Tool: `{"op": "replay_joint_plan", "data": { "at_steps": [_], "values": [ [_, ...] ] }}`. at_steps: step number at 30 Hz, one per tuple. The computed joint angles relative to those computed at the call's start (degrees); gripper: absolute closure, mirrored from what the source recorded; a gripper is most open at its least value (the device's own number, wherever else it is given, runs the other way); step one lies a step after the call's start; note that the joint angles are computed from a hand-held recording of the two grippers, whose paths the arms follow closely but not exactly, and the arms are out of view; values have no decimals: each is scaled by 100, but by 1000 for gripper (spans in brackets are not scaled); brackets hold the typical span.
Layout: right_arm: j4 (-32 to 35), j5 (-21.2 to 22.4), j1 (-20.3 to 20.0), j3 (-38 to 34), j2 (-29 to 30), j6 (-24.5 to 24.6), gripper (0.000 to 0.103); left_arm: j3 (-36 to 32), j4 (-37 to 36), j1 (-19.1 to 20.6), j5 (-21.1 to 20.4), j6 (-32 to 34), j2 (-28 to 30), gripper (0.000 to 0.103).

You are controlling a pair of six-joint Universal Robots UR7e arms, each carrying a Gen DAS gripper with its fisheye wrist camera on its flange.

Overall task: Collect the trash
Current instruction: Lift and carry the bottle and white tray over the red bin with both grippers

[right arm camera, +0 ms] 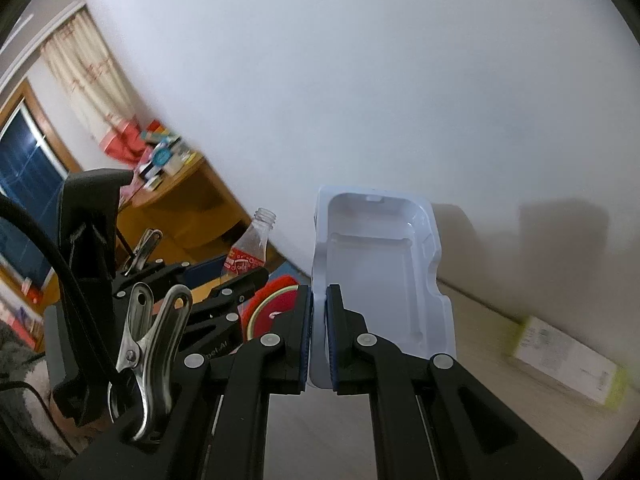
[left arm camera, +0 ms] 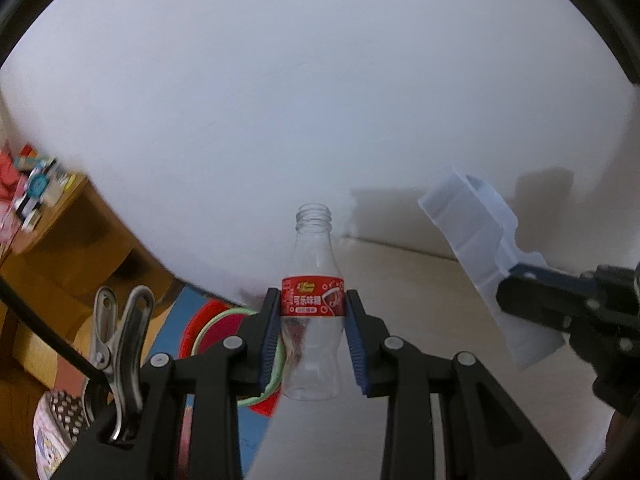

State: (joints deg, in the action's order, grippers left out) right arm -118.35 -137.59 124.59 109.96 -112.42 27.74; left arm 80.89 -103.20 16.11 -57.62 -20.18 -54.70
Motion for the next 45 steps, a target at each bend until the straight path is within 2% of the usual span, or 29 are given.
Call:
{"op": "replay_joint_plan", "data": {
  "at_steps": [2,4,5,9,14,16,22,23,25,30,39,45],
  "values": [
    [-179,278,-213,97,52,-203,95,-97,255,83,49,-128,-103,71],
    [-294,381,-104,214,252,-76,95,-136,394,184,100,-185,-183,71],
    [-413,442,-41,155,531,-16,95,-119,431,230,148,-210,-231,71],
    [-595,756,-179,9,988,-336,95,-143,350,530,259,-124,-205,71],
    [-675,850,-198,-448,1824,-481,95,-532,770,680,271,-276,-184,71],
    [-600,924,-211,-440,1806,-488,95,-549,787,763,305,-255,-209,71],
    [-975,1150,-429,-751,2431,-658,95,-504,638,1173,323,-123,-200,71],
    [-917,1170,-438,-706,2349,-642,95,-499,619,1225,348,-85,-205,71],
    [-965,1267,-515,-779,2499,-673,95,-514,470,1471,389,98,-136,71],
    [-947,1454,-687,-1092,3016,-724,95,-669,568,1791,379,97,-19,71],
    [-814,1810,-964,-1521,3672,-840,95,-800,863,2255,392,-213,94,71],
    [-632,2046,-1155,-1755,4003,-998,95,-907,1078,2492,545,-367,176,71]
  ]
}}
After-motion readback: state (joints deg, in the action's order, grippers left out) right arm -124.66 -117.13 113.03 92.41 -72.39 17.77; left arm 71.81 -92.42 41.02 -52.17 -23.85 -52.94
